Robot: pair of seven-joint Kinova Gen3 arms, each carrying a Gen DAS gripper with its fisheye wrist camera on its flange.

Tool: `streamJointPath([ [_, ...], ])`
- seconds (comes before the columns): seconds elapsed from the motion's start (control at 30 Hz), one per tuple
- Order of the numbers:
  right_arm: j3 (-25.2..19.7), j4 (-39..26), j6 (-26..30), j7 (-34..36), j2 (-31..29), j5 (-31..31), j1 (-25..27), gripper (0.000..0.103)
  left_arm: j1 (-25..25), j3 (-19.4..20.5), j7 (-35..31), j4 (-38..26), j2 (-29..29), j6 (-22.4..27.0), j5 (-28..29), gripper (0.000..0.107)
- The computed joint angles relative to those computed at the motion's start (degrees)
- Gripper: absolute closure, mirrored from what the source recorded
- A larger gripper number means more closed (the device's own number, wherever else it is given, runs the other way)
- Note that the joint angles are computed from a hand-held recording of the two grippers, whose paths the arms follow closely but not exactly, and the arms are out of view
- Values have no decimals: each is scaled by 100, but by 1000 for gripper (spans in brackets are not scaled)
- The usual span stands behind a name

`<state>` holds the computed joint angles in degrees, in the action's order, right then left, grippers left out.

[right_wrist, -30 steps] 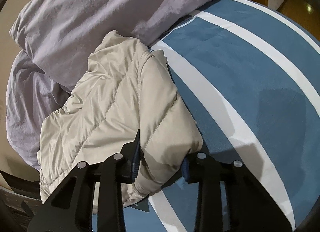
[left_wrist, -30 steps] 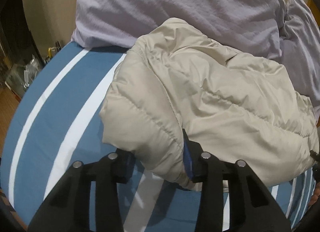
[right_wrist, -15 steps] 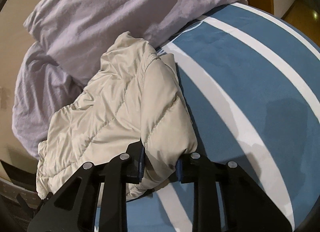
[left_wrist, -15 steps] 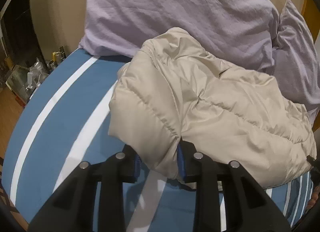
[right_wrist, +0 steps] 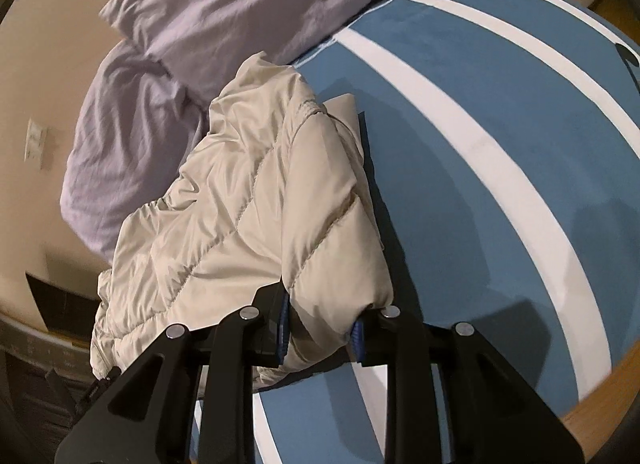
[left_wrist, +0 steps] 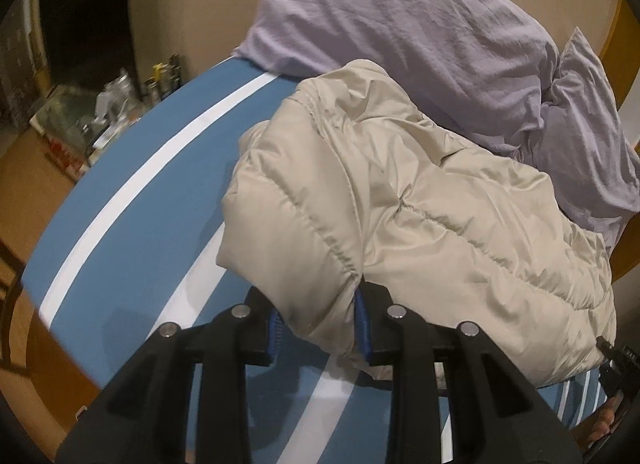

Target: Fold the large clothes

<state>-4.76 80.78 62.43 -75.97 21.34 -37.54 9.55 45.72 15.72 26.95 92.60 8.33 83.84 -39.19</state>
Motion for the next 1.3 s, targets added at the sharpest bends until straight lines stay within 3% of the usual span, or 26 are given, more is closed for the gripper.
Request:
streamJointPath([
  [0.13,66,-42,50,11,-121,348,-141,72,114,58,203,50,38,97,139,74],
  [0.2,142,-119,58,-170,-182,606,-261,62,151,48,300,16,87,177,180,71],
  [0.27,241,-71,-198,-408,-342,999,-450,46,163,21,396,-3,95,210,222,64],
  [0.3,252,-6,-380,-454,-426,1127,-500,44,162,9,472,18,72,184,259,60],
  [0.47,181,-120,-582,-371,-514,1475,-660,43,120,18,678,132,15,55,314,35],
  [0.67,-97,-95,-753,29,-596,1676,-1163,43,-48,-9,986,353,-123,-199,418,22],
  [1.0,-270,62,-948,223,-564,2216,-2054,37,-403,6,1250,660,-281,-749,418,18],
  [1.13,-246,351,-1188,157,-620,2571,-2317,25,-500,-12,1364,726,-277,-964,349,18],
  [1.3,-241,717,-1647,93,-616,2877,-2487,22,-490,-13,1542,626,-189,-884,154,40],
])
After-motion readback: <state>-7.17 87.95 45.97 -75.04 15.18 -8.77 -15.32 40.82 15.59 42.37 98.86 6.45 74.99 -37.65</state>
